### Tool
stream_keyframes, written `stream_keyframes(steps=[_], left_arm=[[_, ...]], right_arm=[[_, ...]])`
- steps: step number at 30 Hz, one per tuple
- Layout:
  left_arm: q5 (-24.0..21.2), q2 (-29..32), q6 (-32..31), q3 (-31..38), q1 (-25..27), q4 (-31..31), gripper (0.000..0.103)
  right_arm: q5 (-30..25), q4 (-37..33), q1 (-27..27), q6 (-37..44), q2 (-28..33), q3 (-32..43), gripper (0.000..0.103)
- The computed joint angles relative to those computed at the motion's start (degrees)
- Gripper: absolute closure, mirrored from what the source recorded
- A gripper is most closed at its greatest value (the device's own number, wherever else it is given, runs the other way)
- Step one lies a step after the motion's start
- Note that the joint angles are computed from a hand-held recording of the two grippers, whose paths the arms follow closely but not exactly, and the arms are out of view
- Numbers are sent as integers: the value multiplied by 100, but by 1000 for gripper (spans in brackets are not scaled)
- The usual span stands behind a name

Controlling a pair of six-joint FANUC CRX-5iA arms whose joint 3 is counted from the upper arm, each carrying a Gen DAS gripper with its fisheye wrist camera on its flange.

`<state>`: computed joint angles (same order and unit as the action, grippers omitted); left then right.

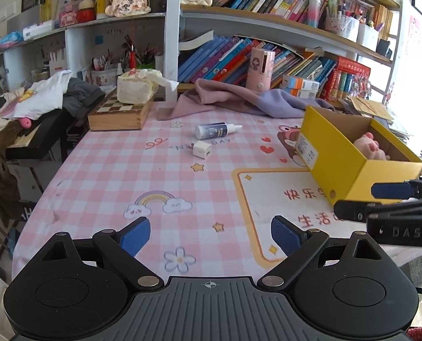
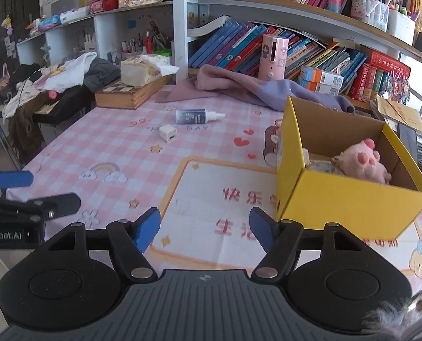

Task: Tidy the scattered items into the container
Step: 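Move the left tool to the white charger while the right tool approaches the eye-drop bottle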

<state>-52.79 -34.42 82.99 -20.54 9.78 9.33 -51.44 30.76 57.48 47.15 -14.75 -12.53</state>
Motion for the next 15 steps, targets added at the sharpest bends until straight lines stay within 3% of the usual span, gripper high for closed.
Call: stream_keyframes(steps=[9,15], left_arm=[[487,861,88,438,-120,-190,9],[650,1554,240,877,-274,-447,9]], right_arm=[[177,-959,-686,1053,1090,1299,35],[-161,-1967,-1184,2173,2062,2642,35]])
